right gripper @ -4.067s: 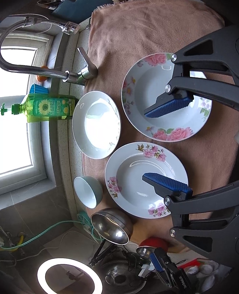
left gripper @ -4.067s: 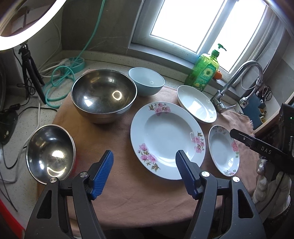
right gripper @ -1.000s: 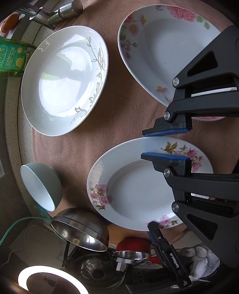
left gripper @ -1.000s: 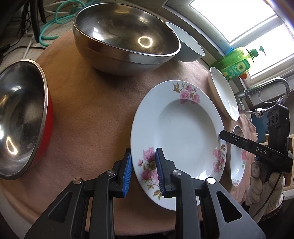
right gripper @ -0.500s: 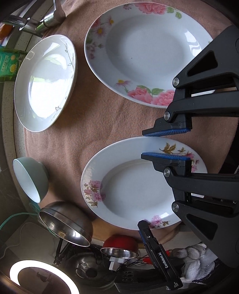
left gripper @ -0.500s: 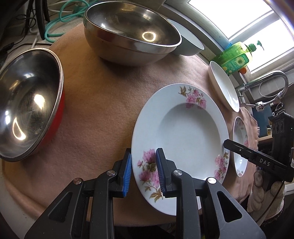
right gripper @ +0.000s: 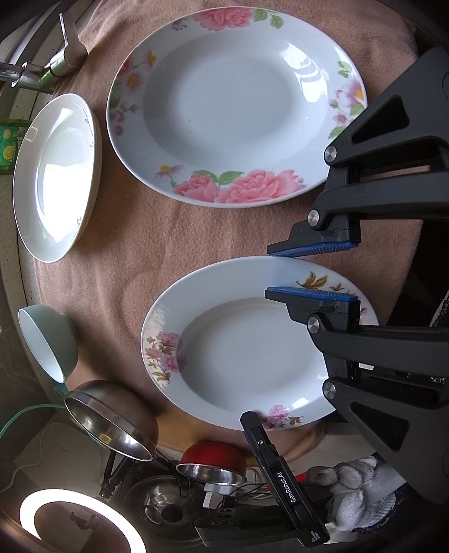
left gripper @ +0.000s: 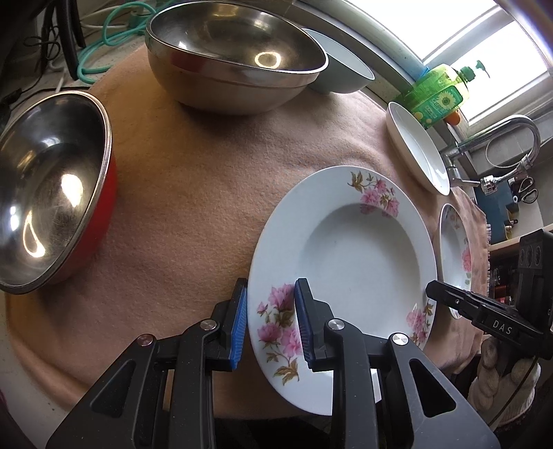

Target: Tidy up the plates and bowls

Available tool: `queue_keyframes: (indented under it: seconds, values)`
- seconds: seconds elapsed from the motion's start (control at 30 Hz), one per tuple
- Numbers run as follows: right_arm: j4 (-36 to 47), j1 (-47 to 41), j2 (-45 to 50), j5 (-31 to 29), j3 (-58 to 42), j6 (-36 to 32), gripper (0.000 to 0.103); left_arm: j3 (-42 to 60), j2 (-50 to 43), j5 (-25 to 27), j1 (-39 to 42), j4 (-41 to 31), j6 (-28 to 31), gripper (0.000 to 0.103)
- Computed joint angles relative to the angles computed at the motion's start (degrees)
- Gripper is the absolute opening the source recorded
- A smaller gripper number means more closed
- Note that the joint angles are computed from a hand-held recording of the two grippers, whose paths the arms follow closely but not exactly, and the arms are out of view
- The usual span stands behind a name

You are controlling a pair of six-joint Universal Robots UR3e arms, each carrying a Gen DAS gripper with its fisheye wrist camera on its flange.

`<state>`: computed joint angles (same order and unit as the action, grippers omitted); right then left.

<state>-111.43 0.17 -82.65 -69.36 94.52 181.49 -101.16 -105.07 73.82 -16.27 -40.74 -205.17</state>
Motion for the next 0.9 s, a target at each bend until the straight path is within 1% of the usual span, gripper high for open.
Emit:
queue_keyframes:
  seconds: [0.3,0.63,0.8,0.9]
  values:
    - [0.3,-0.6,-2.3,-0.1,2.8,0.6,0.018,1.0,-0.6,0.5,-0.4,-0.2,1.0,0.025]
    - [0.0,-0.1,-2.5,-0.6,3.2,1.4,0.019,2.2,-1.0,1.1,-0.9,-1.2,1.8,0.025]
    - [-0.5,0.1,-2.6,-0.8,3.5,1.6,0.019,3.7,-1.5,3.1,-2.0,-2.5,2.4,0.025]
    - [-1.3,0.2,-3.3,-1.3,4.1,1.9,0.019,3.6,-1.2,3.3,-2.0,-2.3,2.4,0.025]
